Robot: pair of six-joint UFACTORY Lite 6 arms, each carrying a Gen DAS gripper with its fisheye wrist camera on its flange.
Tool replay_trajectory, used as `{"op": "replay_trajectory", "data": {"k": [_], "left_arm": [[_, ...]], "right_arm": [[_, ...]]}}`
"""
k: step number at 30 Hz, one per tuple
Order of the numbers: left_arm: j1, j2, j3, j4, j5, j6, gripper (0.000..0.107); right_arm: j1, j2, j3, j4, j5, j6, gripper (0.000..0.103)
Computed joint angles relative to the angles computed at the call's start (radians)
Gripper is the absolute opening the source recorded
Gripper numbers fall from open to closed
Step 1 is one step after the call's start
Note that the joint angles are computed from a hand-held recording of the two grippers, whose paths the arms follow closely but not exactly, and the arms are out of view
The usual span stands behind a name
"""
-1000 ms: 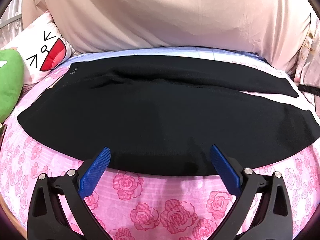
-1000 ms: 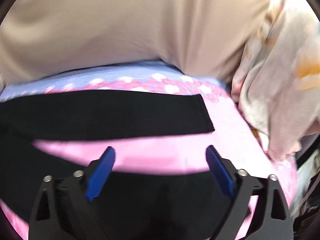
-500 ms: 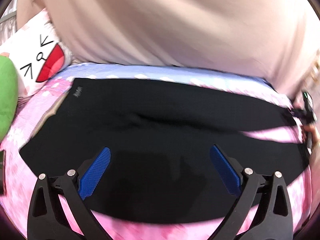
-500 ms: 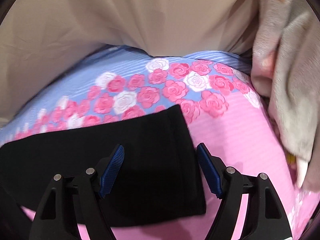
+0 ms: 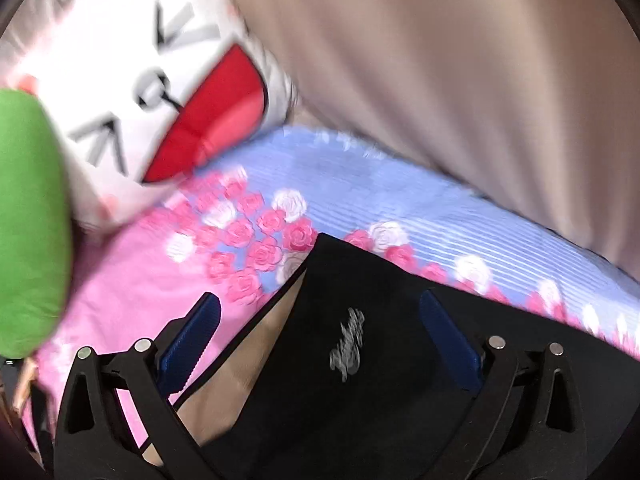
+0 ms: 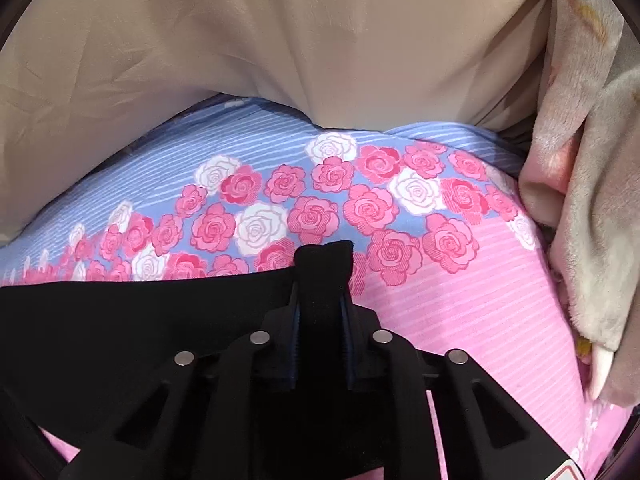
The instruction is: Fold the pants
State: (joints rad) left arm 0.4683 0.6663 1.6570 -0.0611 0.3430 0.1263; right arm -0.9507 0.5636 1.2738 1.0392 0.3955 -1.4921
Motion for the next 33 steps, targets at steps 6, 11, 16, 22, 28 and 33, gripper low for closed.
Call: {"op": "replay_trajectory", "data": {"k": [6,11,16,22,28,33], "left_arm": [[-0.028,0.307,0.362,0.071,0.153,-0.03,0.044],[0.009,0.112,0.155,-0.183,0.066,0.246,0.022],[0.098,-0.238,-0.17,-0.584,0.071,0.703,0.021],[0.358,-0.614,-0.441,-0.813,0.318,1.064,0.021],[0.727,-0.81,-0.687,-0.843,0.53,1.4,0.022],[0.89,-0.804,-0.86,-0.839,0.463,1.649,0.025]], "right_arm": [[0.015,-0.105,-0.124,0.126,-0.068,-0.124,0.012],[-0.029,-0.211,-0.201,0.235,-0.021,-0.235,0.011],[-0.139,-0.402,-0.308,0.229,0.144,-0.263,0.011],[-0.404,-0.638,-0.389,0.116,0.467,-0.301,0.011],[-0.808,-0.655,-0.396,-0.009,0.816,-0.518,0.011],[-0.982,-0.504,-0.433,-0.105,0.766,-0.735,0.011]]}}
